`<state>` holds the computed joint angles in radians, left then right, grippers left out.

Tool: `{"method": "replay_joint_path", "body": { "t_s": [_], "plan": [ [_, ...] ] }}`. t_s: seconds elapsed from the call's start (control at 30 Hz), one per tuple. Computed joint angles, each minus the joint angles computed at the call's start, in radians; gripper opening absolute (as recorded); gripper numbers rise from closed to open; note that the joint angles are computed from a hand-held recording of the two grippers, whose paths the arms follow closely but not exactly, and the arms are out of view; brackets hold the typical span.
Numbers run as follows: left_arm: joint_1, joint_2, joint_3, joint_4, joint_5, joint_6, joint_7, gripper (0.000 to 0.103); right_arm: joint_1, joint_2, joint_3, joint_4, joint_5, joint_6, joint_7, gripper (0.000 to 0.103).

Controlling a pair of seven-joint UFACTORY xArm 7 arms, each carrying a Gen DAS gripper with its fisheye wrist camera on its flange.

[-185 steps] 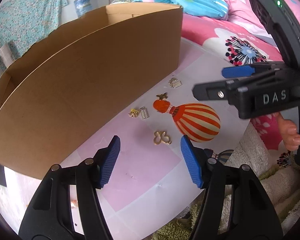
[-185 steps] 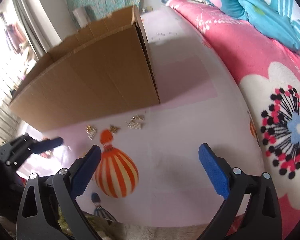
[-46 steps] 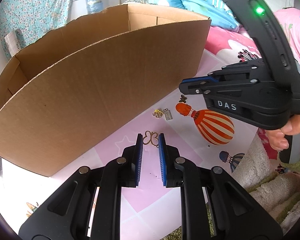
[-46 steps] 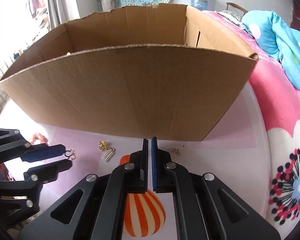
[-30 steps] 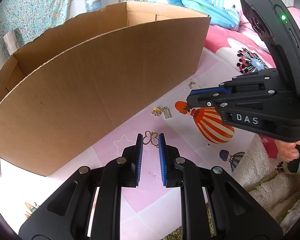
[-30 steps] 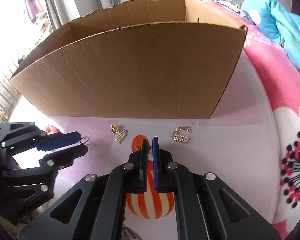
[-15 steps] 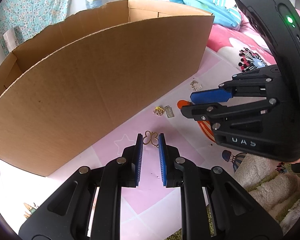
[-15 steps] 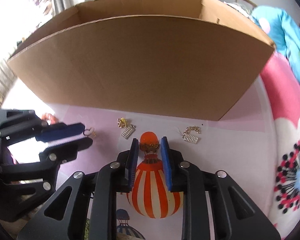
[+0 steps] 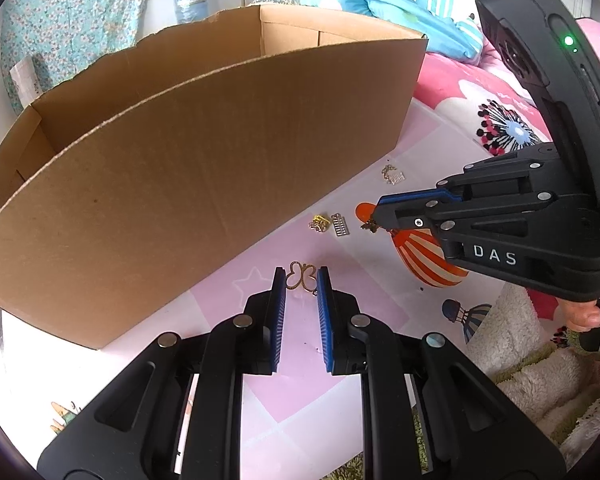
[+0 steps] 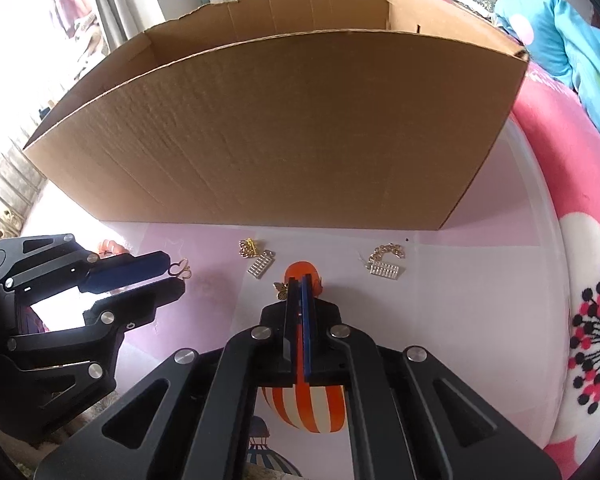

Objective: Organize jewelry

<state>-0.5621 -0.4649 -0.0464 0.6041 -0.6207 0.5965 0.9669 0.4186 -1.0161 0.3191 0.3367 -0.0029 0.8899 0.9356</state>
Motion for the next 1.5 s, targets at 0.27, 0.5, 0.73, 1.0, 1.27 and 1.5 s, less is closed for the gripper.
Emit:
{"method": "replay_joint_path", "body": {
  "t_s": [0.27, 0.5, 0.73, 1.0, 1.27, 1.5],
  "plan": [
    [-0.008, -0.042, -0.008, -0.025, 0.018, -0.016, -0.021, 0.015, 0.024, -0.083, -0.014, -0.019, 0.018, 0.022, 0.005, 0.003],
    [-0.028, -0.056, 0.013, -0.034, 0.01, -0.022, -0.021, 0.015, -0.001, 0.005, -0.017, 0.027, 0.007, 0.021, -0.052, 0.019],
    [-0.024, -0.053, 0.035, -0.033, -0.009, -0.01, 0.003, 0.015, -0.031, 0.101, 0.023, 0.084, -0.034, 0.037, -0.06, 0.019],
    [-0.009, -0.047, 0.042, -0.025, -0.036, 0.007, 0.03, 0.015, -0.023, 0.117, 0.013, 0.108, -0.035, 0.045, -0.044, 0.013],
    [0.004, -0.049, 0.037, -0.022, -0.046, 0.014, 0.042, 0.015, -0.02, 0.066, -0.014, 0.091, -0.02, 0.06, -0.048, 0.013],
    [0.01, -0.095, 0.035, -0.037, -0.037, 0.02, 0.036, 0.015, -0.035, -0.006, -0.006, 0.095, -0.022, 0.096, -0.06, 0.013]
  ]
}}
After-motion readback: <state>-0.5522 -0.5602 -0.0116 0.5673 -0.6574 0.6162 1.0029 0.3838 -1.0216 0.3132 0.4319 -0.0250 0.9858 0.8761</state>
